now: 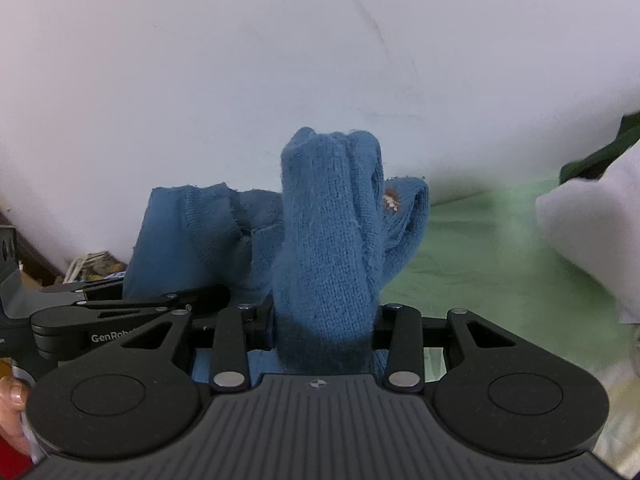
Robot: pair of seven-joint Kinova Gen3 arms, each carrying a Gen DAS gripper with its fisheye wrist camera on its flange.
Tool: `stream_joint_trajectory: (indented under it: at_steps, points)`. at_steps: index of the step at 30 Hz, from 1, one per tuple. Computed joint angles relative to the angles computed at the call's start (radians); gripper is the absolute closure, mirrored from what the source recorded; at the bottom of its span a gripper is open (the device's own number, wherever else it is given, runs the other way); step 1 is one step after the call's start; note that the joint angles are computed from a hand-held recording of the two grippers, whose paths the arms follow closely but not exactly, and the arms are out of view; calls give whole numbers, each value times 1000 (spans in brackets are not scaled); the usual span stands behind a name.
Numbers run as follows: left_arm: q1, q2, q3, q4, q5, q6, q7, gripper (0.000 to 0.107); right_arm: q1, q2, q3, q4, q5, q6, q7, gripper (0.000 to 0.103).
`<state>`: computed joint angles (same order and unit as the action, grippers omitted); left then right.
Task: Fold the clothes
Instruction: 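Carry the lifted sweater with both grippers toward the pillow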
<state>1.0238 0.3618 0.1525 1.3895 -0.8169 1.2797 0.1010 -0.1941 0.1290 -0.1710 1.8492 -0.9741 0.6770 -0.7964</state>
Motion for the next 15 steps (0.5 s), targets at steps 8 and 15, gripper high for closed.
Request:
stream_joint_trajectory:
  at_steps: [8,15]
  points:
    - [-59,20,-18,102,20,-132,12,58,-20,77,-66,51,-30,-135,40,63]
    - [-57,40,-29,97,13,-131,6,41,-31,126,-90,9,18,-169,-5,62]
